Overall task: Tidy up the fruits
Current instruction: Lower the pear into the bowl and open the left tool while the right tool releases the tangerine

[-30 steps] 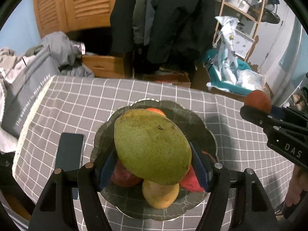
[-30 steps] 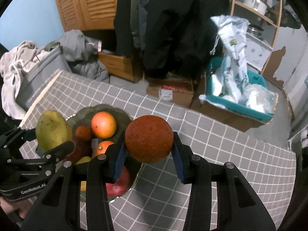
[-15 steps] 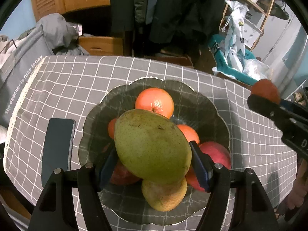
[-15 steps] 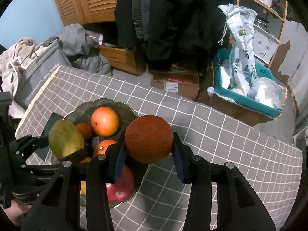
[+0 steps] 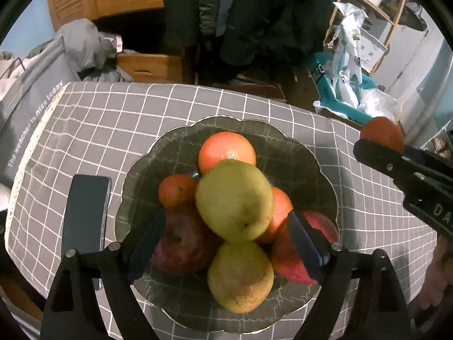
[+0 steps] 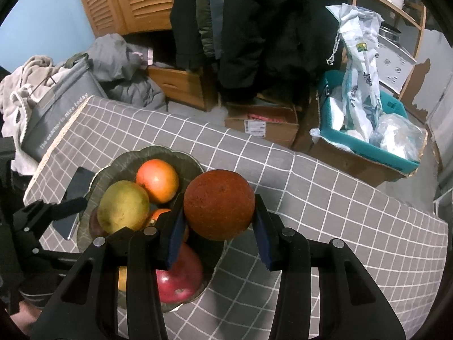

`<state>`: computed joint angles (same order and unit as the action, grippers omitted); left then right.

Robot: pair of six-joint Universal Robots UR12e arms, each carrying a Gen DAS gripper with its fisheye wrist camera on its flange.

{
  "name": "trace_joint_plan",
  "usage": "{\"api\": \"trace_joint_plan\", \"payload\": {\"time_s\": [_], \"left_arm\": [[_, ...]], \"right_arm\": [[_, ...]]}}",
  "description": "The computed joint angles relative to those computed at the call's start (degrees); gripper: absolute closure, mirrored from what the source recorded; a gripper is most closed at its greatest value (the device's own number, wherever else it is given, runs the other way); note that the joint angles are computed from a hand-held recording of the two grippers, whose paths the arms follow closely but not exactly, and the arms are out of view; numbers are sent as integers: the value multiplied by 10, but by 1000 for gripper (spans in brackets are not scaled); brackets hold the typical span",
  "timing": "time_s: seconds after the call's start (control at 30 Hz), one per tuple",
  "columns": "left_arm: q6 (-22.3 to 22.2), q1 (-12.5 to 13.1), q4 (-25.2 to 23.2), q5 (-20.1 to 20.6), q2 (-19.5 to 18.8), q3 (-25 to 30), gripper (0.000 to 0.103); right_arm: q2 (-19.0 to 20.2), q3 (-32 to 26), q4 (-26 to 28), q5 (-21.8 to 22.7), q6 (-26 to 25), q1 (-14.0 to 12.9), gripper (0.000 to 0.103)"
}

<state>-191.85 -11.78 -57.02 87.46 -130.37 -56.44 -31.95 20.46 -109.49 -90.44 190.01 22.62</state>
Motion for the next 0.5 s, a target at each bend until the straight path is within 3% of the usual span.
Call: {"api": "trace_joint_plan", "payload": {"time_s": [0.33, 0.5], "left_arm": [[-21, 4, 27, 37, 20, -23, 14], [-35, 8, 28, 49, 25, -31, 14]], "right_arm": [[55, -90, 75, 24, -21, 2, 60], [94, -162, 117, 24, -32, 4, 60]]}}
